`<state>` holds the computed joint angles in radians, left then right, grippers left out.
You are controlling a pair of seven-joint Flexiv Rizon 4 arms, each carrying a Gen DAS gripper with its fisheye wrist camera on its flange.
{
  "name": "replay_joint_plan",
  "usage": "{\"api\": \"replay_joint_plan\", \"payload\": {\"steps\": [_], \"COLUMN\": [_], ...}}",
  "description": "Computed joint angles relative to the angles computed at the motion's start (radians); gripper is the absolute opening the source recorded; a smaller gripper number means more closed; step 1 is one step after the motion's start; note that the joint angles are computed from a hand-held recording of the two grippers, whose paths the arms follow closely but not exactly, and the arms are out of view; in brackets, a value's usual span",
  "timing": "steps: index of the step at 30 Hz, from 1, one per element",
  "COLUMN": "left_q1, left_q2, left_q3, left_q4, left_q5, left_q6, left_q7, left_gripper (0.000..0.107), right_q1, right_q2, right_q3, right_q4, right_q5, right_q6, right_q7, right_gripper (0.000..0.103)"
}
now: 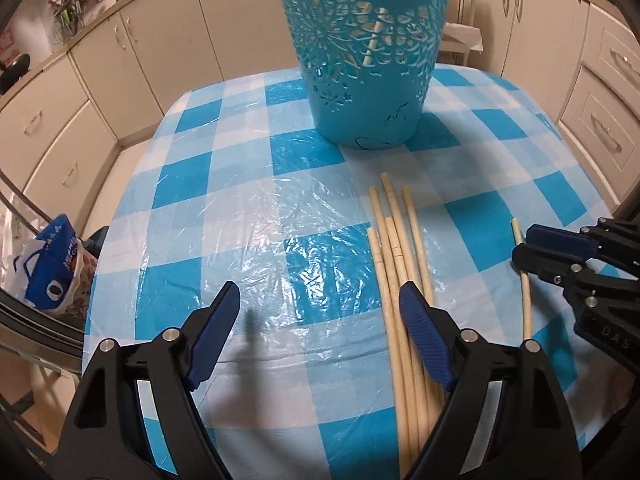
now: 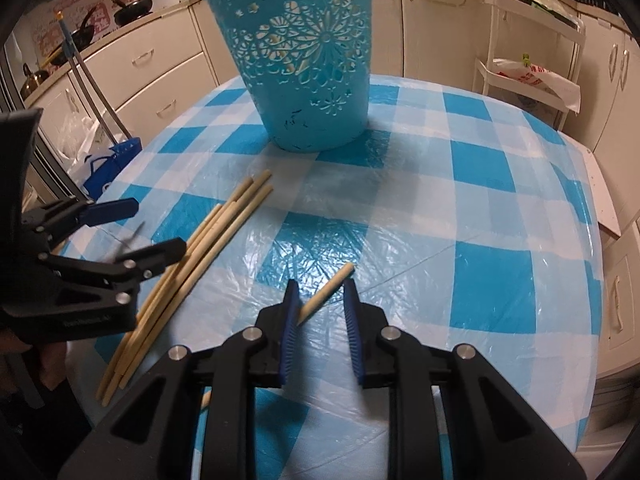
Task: Organize utensils
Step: 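Return both open tools to the remaining chopsticks on the cloth, then close the left tool on one wooden chopstick while the right tool grasps another chopstick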
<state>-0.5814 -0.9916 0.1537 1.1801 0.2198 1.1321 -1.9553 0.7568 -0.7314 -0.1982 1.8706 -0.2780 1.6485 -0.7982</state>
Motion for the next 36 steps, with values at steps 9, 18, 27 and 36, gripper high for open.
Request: {"api": "replay_joint_plan", "payload": {"steps": [9,18,27,36], "left_q1": [0.01,0.02,0.037,0.181], "left_q2": [-0.004,0.009,-0.01,-0.018], "left_q3": [-0.012,-0.006,-0.039,-0.279], "left_q4": [-0.007,0.019,-0.01,0.068], "left_q5": [-0.008,-0.035,-0.032,-0.183], "left_q6": [-0.014,0.014,-0.009,0.108], "left_q7": [0.003,-0.011,0.04,0.368], "left_gripper": [0.068,0.063,0.037,0.007], "right_q1": [-0.016,-0.022,-0.048,-0.173], "right_q2": [0.002,0.002,0.0,-0.014], "right_q3": [0.018,0.026,0.057,0.208], "right_q4": [0.004,0.006,-0.006,-0.061], "right_q5": [0.012,0.026,0.017,-0.015], "right_q6": [0.013,0.02,0.009,-0.039], "right_q7": [-0.005,-0.013,-0.033,-0.103], "right_gripper": [0.023,0.023,0.023,0.021]}}
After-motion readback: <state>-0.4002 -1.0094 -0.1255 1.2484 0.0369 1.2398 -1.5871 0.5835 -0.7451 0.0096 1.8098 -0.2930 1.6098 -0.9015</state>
